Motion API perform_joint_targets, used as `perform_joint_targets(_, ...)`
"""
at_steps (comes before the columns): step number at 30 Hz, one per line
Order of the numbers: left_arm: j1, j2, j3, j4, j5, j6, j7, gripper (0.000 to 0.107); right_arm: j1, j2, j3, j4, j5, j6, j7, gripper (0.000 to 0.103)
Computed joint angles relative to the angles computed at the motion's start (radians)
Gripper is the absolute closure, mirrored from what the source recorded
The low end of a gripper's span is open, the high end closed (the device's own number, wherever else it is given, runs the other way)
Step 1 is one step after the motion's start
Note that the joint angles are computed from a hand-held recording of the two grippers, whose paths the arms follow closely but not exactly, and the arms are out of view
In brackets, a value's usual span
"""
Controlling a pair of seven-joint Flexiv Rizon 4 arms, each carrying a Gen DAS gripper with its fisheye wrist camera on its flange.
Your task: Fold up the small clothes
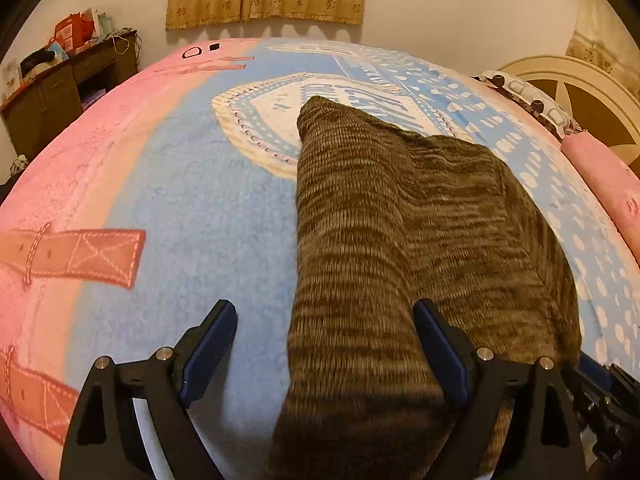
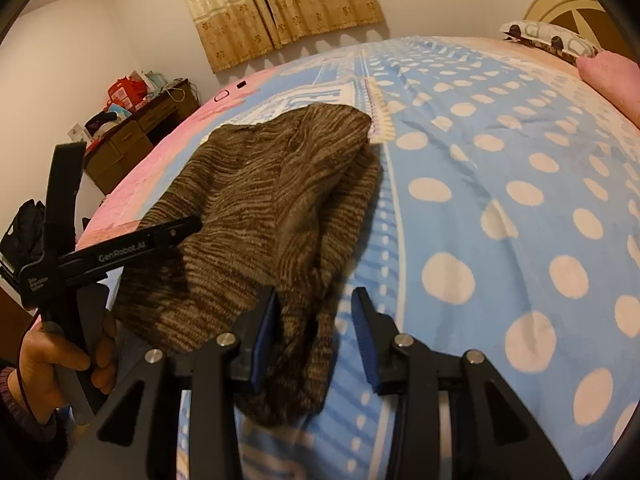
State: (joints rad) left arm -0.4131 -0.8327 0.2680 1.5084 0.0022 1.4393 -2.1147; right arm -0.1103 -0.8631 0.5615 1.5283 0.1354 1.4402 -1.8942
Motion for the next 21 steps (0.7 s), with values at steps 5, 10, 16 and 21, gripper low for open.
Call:
perform_joint_targets(5, 0.035, 0.068, -0.066, 0.136, -0.012, 0.086, 0.027, 0.017, -0.066, 0.012, 0.064, 0.029, 0.04, 0.012, -0.021, 0.062)
perform_joint_targets(10, -0.015, 0.147, -0.021, 0.256, -0.001, 0.081, 0.077, 0.017, -0.104, 0.012, 0.095, 0.038, 0.076, 0.08, -0.003, 0.06)
perform_joint_targets(16, 0.029, 0.198, -0.059, 0.38, -0.038, 0.199, 0.08, 0.017, -0.159, -0.012, 0.173, 0.056, 0.021, 0.118, 0.007, 0.06)
perform_joint_targets(21, 0.169, 0.211, -0.227, 0.426, -0.111, 0.3, 0.128, 0.017, -0.172, -0.02, 0.201, 0.08, -0.046, 0.137, 0.018, 0.06)
